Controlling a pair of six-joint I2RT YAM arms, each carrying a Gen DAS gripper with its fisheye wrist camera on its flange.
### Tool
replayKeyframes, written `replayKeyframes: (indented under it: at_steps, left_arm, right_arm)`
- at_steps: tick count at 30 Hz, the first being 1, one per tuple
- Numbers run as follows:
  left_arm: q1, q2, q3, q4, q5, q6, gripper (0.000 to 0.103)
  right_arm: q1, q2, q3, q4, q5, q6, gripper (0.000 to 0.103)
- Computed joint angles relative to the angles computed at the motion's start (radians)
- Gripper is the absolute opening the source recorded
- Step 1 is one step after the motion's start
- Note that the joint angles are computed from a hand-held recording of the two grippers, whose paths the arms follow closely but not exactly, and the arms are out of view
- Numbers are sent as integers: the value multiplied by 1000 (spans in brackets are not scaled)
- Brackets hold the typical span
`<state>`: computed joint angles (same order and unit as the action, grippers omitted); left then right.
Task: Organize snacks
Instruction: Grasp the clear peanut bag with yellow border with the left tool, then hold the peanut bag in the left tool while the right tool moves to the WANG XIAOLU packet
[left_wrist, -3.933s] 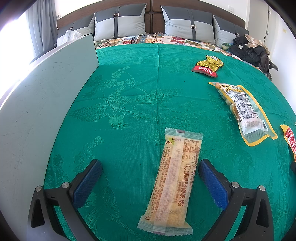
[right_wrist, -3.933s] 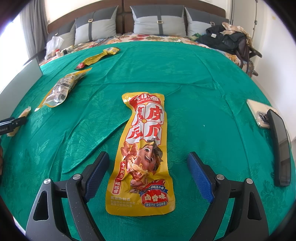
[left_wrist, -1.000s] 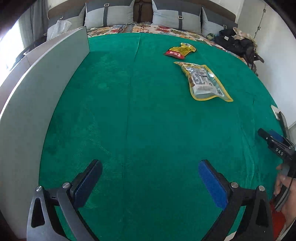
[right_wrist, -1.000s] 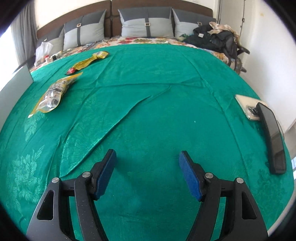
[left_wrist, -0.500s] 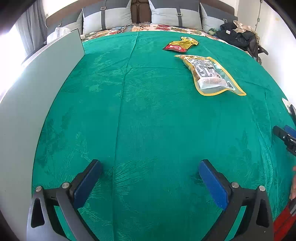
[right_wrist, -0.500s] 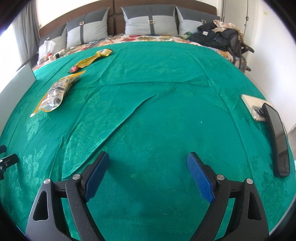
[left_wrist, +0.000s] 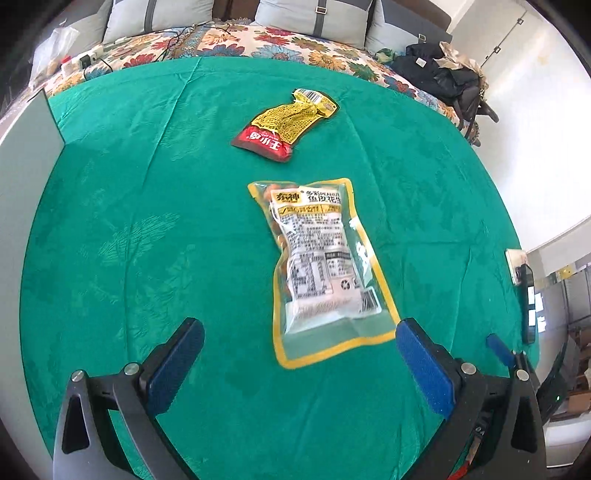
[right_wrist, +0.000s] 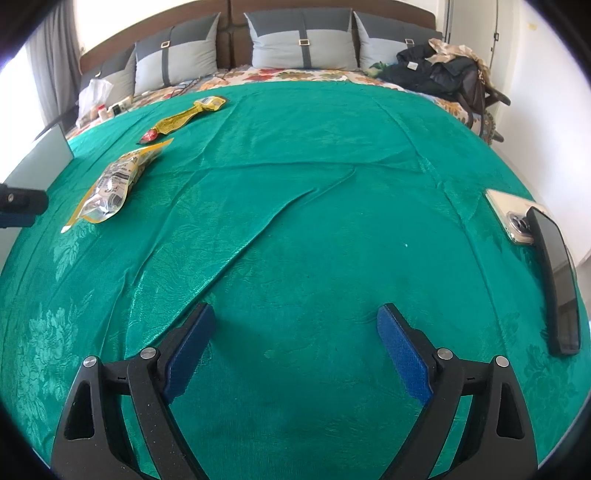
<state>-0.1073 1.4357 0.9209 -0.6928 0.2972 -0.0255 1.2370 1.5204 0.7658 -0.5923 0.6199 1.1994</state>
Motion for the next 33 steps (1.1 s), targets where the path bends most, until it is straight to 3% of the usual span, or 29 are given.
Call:
replayKeyframes:
  at_steps: [7, 14, 15, 18, 20, 27, 31, 33]
  left_arm:
    - [-110, 178, 123, 83, -29, -114, 102]
    - [-181, 271, 135, 120, -233, -163, 102]
    - [-180, 253, 111, 141, -244, -159, 100]
    - [-180, 170, 28, 197, -279, -122, 69]
    - [-150, 116, -15, 200, -242, -85, 61]
    - [85, -103, -200, 161, -186, 47, 60]
    - [322, -152, -261, 161, -97, 160, 64]
    - [390, -141, -269, 171, -53, 207, 72]
  right_arm:
    - [2, 0, 1, -1, 0, 2, 93]
    - [-4, 10, 7, 12, -4, -13, 93]
    - [-4, 12, 8, 14, -4, -15, 93]
    - [-7, 12, 7, 19, -6, -23, 93]
    - [-11, 9, 6, 23, -8, -30, 93]
    - [-11, 6, 4, 23, -8, -31, 93]
    - [-11, 5, 4, 22, -8, -31, 93]
    - [-11, 5, 4, 22, -8, -31, 93]
